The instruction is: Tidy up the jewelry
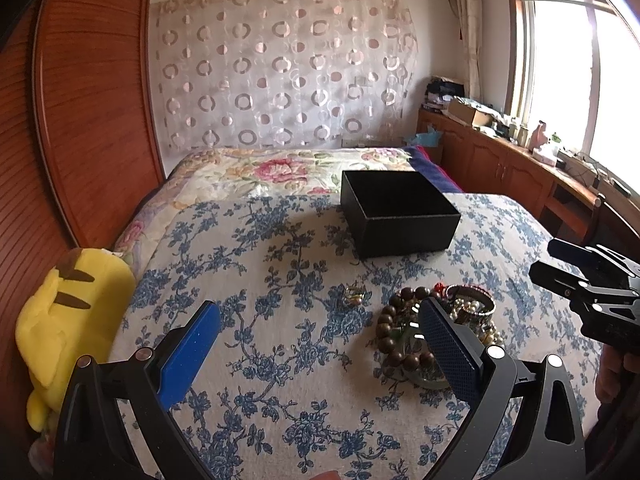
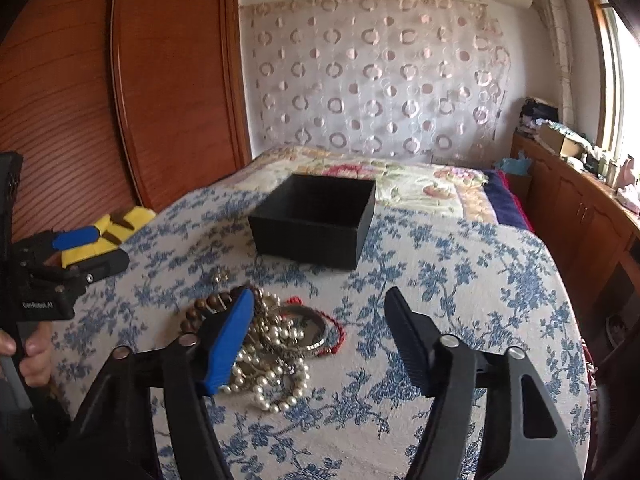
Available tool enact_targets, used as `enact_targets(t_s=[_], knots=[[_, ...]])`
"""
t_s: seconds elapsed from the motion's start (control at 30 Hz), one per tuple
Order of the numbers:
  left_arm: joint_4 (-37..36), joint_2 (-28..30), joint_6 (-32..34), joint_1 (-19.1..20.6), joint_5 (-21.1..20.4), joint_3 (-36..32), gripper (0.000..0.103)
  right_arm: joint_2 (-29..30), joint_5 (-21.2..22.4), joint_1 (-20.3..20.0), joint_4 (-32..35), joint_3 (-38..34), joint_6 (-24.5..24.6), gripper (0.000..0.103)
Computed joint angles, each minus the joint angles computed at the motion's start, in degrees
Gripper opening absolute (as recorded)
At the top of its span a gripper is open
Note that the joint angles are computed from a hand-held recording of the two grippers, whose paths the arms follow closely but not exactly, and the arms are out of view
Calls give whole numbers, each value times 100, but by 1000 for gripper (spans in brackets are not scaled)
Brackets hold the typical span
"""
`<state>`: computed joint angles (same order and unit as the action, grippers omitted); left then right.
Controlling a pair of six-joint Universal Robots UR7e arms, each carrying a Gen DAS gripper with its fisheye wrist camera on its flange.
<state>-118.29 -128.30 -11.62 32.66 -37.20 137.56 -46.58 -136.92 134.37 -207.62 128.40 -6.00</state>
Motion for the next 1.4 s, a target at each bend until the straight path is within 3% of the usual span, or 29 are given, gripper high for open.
enact_targets(t_s=[0.27,0.6,0.73,0.87,0.97,1.1,1.2,1.4], knots=[[-342,211,351,379,-327,44,95,-239,391,-361,667,169,60,41],[-659,545,723,858,-822,73,95,-411,947,-840,1418,74,98,35],[-732,654,794,1045,-1090,5,95,-344,1129,-966,1760,-133,31,27],[-799,810,918,1235,-1351,-84,80,-334,1253,-1135,2207,-320,77,21],[-888,1007,1071,1500,-1798,-213,70,-376,1416,-1243,2470,-387,91,21],[-836,1365,1103,1769,-2147,-394,47,-391,1526,-1268,2849,-487,-24,16],[-897,1585,1154,1917,-2280,-483,41,-395,1479,-1225,2870,-500,-107,6],[-984,1841,1288,2032,-2392,-564,40,-477,1398,-1139,2372,-350,-275,5]])
